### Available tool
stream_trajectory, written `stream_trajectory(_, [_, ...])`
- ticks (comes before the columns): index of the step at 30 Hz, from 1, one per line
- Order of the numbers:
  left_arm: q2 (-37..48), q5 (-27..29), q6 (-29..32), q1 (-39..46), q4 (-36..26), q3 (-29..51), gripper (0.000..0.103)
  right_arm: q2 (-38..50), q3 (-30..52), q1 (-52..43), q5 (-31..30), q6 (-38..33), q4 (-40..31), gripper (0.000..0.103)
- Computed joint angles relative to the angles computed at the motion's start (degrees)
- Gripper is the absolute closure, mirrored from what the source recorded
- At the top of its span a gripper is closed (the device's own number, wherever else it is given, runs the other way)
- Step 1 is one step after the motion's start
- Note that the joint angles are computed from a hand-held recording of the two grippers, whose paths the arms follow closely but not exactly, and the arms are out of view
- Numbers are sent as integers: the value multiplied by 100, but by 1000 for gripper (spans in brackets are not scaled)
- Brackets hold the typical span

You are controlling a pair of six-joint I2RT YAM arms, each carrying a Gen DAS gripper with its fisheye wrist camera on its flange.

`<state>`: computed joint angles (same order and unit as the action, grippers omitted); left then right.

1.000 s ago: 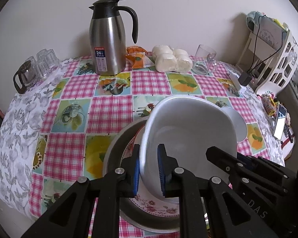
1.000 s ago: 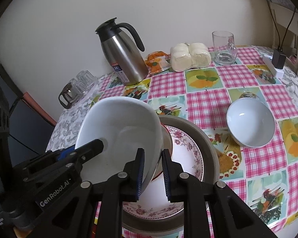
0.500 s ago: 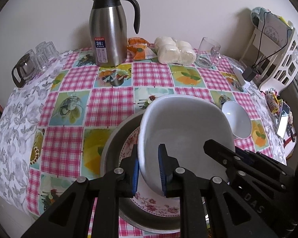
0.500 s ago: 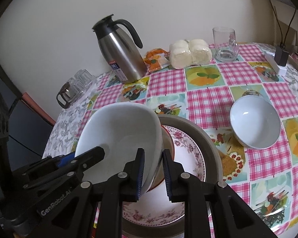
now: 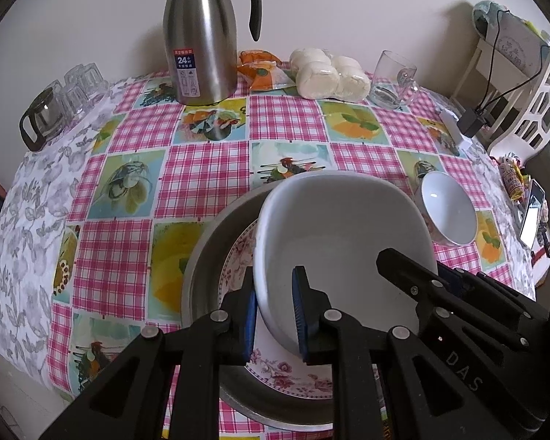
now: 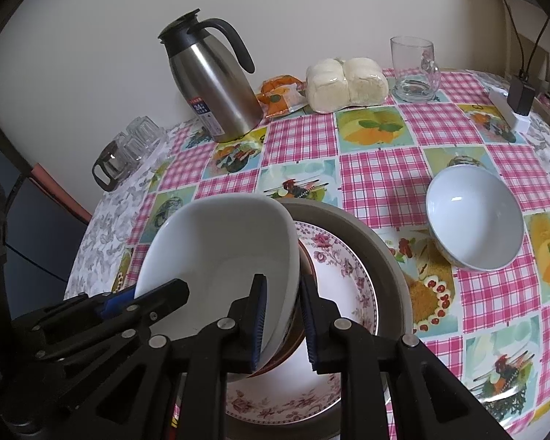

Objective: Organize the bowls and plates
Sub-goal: 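Carry the white square bowl with the right tool and lower it into the basin stack, then open the right tool and release the white square bowl in the basin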

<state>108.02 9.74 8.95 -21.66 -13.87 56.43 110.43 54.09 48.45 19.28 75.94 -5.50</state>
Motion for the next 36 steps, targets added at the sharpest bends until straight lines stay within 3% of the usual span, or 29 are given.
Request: stream_trajectory(36, [-190, 233, -231, 150, 93, -85, 81, -293, -426, -61, -112, 230, 404, 80])
